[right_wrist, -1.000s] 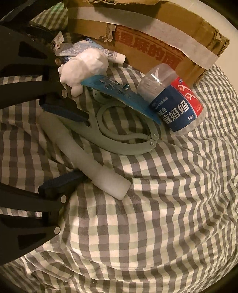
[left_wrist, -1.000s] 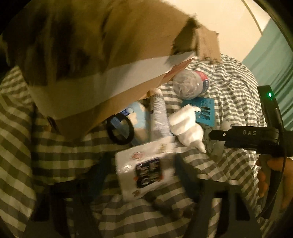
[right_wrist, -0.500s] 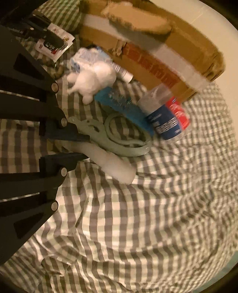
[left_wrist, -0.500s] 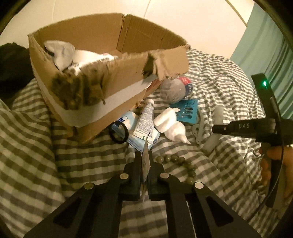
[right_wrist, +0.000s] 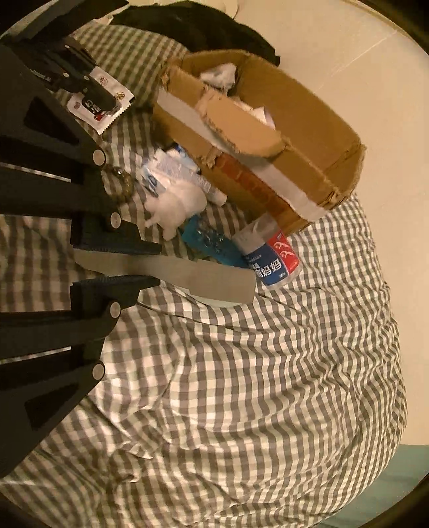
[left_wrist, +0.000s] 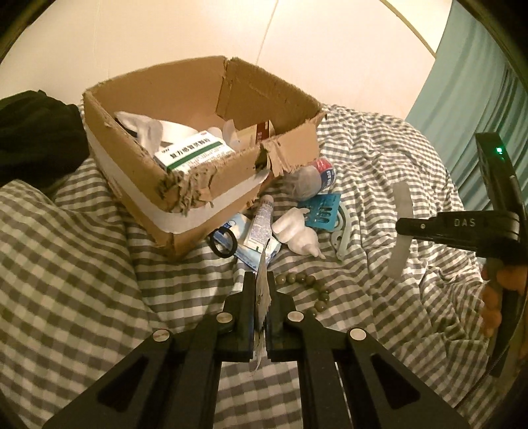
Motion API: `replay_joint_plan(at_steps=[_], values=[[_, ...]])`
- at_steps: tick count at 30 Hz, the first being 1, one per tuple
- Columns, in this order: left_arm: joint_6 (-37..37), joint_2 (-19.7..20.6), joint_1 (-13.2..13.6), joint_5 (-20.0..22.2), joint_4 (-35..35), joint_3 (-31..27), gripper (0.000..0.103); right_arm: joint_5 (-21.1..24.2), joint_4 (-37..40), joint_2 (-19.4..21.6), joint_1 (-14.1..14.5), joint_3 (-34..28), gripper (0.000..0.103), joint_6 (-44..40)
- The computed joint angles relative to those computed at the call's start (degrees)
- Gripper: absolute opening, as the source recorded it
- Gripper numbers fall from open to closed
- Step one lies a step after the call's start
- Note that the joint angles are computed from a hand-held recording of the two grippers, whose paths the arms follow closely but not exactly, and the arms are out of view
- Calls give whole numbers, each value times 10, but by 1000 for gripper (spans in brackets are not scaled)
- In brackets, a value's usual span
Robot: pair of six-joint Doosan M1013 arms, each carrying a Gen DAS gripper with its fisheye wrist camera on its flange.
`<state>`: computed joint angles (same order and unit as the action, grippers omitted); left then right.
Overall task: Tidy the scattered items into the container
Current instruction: 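Carry the sachet into the box with the left gripper while the right gripper drops the rod in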
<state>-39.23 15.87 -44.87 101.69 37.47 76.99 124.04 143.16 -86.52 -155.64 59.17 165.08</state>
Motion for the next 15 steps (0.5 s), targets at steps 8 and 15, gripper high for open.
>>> replay_joint_plan(at_steps=[8, 15], values=[[28, 0, -6, 53, 29, -39, 5, -28, -34, 58, 15, -81, 11, -74], [79, -20, 7, 101, 43, -50, 5, -125, -21, 122, 10, -195, 11, -119]])
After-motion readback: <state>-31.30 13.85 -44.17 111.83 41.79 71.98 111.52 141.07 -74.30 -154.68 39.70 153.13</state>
